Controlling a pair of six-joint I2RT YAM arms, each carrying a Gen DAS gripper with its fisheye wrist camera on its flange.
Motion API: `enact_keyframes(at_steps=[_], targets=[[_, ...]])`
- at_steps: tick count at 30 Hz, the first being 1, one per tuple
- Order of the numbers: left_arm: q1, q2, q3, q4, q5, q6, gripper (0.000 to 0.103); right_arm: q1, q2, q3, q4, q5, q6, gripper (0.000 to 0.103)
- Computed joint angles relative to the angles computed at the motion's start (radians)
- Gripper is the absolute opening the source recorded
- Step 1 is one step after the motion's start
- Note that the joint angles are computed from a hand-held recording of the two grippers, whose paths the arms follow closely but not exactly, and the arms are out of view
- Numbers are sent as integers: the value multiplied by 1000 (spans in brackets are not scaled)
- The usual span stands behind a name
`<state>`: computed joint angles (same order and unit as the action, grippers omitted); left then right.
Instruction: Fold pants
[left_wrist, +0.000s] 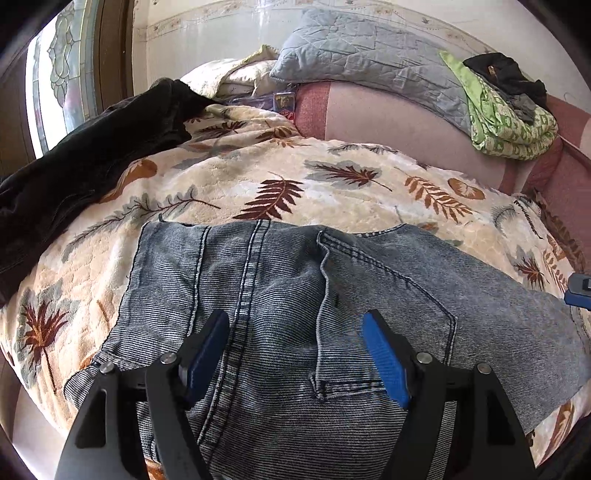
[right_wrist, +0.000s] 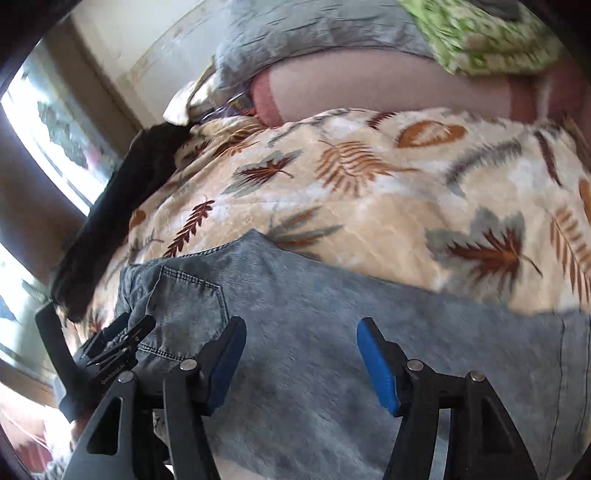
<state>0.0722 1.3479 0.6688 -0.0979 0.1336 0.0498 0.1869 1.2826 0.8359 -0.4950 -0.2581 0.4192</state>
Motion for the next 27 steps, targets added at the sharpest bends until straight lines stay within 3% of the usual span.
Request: enact_keyframes(at_steps=[2, 4, 7, 9, 10, 13, 16, 20, 21, 23, 25, 27], targets=[[-8, -32, -12, -2, 18, 11, 75, -200, -37, -67, -18, -120, -36, 66], [-19, -57, -14, -28, 55, 23, 75, -406, 58, -64, -31, -297, -141, 66], [-84, -82, -34, -38, 23, 49, 75, -593, 257, -10, 1, -305, -253, 68], [-119, -81, -45, -46, -1, 69, 75, -745, 342, -26, 83, -541, -200, 67], [-134, -84, -51, -48, -21, 77, 75, -775, 309, -39, 89, -573, -175, 68], [-144, -98, -66, -32, -32, 76, 75, -842, 106, -90, 5, -614, -246, 71], [-141, -105, -70, -27, -13, 63, 75, -963, -78, -115, -233, -629, -380, 73], [-146, -95, -76, -10, -8, 56, 75, -1175, -64, -127, -620, -734, -755, 77], [-146, -93, -79, -6, -10, 57, 75, -1192, -57, -150, -623, -701, -784, 80], [-143, -91, -78, -7, -4, 58, 75, -1202, -24, -194, -533, -595, -730, 81], [-133, -108, -85, -6, 11, 56, 75, -1263, -22, -200, -553, -660, -755, 80], [-125, -131, -95, -3, 27, 50, 75, -1303, -143, -194, -584, -672, -756, 80]])
